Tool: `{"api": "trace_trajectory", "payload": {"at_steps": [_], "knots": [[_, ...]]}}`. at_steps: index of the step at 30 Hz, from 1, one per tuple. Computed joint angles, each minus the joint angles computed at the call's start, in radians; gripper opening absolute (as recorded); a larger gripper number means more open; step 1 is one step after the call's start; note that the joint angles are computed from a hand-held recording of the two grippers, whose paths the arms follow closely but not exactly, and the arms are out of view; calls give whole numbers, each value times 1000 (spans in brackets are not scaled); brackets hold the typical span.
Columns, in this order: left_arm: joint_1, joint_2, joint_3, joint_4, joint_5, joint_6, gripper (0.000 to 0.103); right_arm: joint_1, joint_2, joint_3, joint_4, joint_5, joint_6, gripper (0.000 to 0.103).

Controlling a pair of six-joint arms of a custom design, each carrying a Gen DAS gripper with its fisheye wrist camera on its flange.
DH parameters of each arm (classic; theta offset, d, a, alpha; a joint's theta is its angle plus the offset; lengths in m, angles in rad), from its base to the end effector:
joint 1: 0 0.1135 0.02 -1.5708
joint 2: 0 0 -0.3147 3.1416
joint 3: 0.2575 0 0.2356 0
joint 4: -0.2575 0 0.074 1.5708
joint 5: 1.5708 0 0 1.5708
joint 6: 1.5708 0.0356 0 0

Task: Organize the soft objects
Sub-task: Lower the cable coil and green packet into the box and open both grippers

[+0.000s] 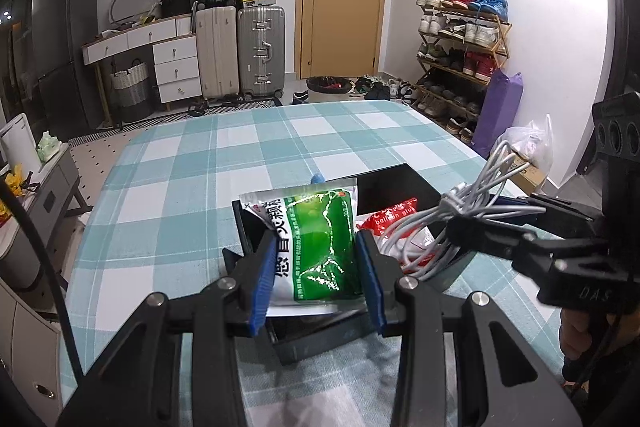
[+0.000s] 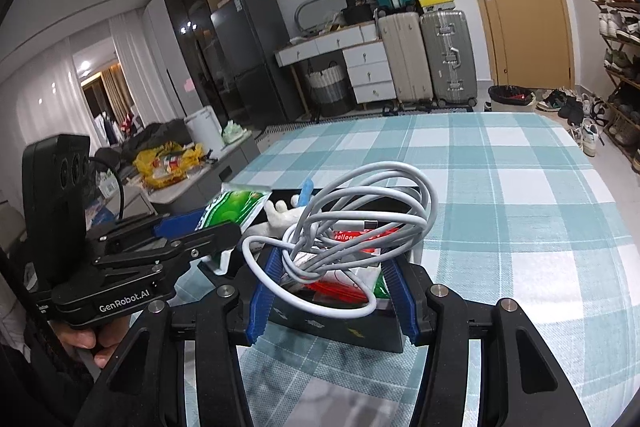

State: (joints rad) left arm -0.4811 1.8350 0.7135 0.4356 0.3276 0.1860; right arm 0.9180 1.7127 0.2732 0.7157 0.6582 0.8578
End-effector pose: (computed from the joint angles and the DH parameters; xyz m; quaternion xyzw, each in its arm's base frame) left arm 0.2948 -0.1668 0.1699 0.3579 0.8196 -0.2079 0.3962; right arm 0.1572 0.1698 0.1394 0.1068 0.8663 0.1158 0.4740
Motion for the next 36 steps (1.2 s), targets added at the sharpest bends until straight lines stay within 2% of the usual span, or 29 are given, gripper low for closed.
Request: {"api": "trace_trajectory", "payload": {"at_steps": [15, 23, 27, 30, 31, 32, 34, 36], "knots": [[-28, 84, 82, -29, -24, 15, 38, -168, 106, 149, -122, -185, -114, 51], [-23, 113, 98, -26, -19, 21, 38, -206, 145, 190, -149, -206, -172, 51], [-27, 121, 98, -28, -17, 32, 38, -197, 141, 186, -151, -163, -193, 52], [-26, 120, 101, -41, -8, 32, 41, -181, 116, 155, -124, -115, -198, 60], [-23, 118, 102, -45, 2, 30, 41, -174, 103, 141, -115, -98, -196, 70], [-23, 116, 104, -51, 3, 23, 43, -164, 91, 126, -107, -77, -189, 74], [-17, 110, 107, -71, 13, 6, 46, -149, 71, 96, -90, -42, -173, 78], [-11, 104, 107, -82, 22, -4, 58, -135, 53, 65, -73, -18, -141, 85]]}}
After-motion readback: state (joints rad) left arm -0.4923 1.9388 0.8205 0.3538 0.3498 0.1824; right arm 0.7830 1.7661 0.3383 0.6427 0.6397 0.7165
